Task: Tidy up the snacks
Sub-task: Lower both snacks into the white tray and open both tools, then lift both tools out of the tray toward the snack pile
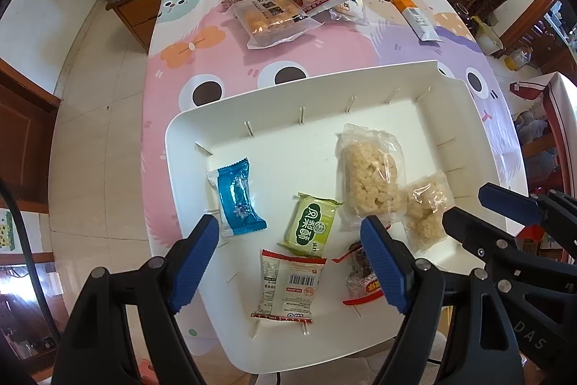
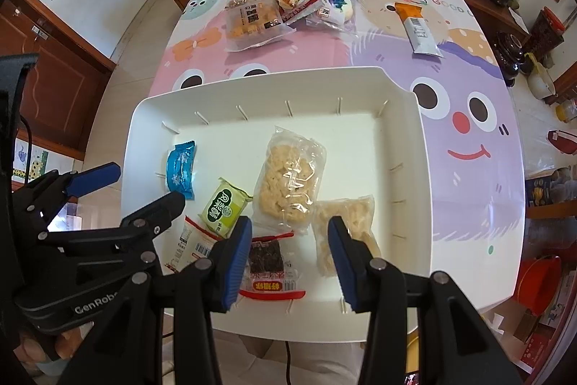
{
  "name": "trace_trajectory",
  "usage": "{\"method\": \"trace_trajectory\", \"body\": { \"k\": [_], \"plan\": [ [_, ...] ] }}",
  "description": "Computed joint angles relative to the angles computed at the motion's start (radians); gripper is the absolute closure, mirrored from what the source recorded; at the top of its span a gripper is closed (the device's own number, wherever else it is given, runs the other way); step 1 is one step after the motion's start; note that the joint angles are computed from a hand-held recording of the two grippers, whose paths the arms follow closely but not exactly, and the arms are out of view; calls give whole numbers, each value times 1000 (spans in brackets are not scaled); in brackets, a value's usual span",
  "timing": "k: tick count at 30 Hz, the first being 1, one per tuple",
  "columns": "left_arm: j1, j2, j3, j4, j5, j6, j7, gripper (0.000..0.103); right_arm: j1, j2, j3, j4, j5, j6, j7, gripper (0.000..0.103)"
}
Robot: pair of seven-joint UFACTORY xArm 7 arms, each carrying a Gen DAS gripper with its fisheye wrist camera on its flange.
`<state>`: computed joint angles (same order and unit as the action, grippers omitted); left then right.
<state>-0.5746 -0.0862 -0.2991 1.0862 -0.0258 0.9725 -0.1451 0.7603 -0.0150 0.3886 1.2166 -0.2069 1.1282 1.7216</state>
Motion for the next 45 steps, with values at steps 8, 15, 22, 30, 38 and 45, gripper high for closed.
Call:
{"method": "trace_trajectory", "body": {
  "k": [8, 15, 22, 30, 38, 45],
  "plan": [
    [-4, 7, -4, 8, 8, -7, -2, 23, -2, -13, 2, -14, 2, -2, 10, 58],
    [-10, 32, -5, 31, 20, -15, -3, 23, -11, -25, 2, -29, 5, -8, 5, 58],
    [-15, 84, -3, 91, 60, -42, -19, 23, -39, -77, 0, -71, -1, 12, 4, 58],
    [-24, 203, 18, 260, 114, -76, -75, 23, -109, -172, -4, -115, -46, 74, -35, 59],
    [-22, 368, 51, 479, 69, -90, -116, 17, -219, -317, -21, -202, -73, 90, -109, 54],
    [-30, 555, 65, 700, -9, -48, -132, 10, -338, -423, -68, -330, -59, 32, -214, 49]
  ]
}}
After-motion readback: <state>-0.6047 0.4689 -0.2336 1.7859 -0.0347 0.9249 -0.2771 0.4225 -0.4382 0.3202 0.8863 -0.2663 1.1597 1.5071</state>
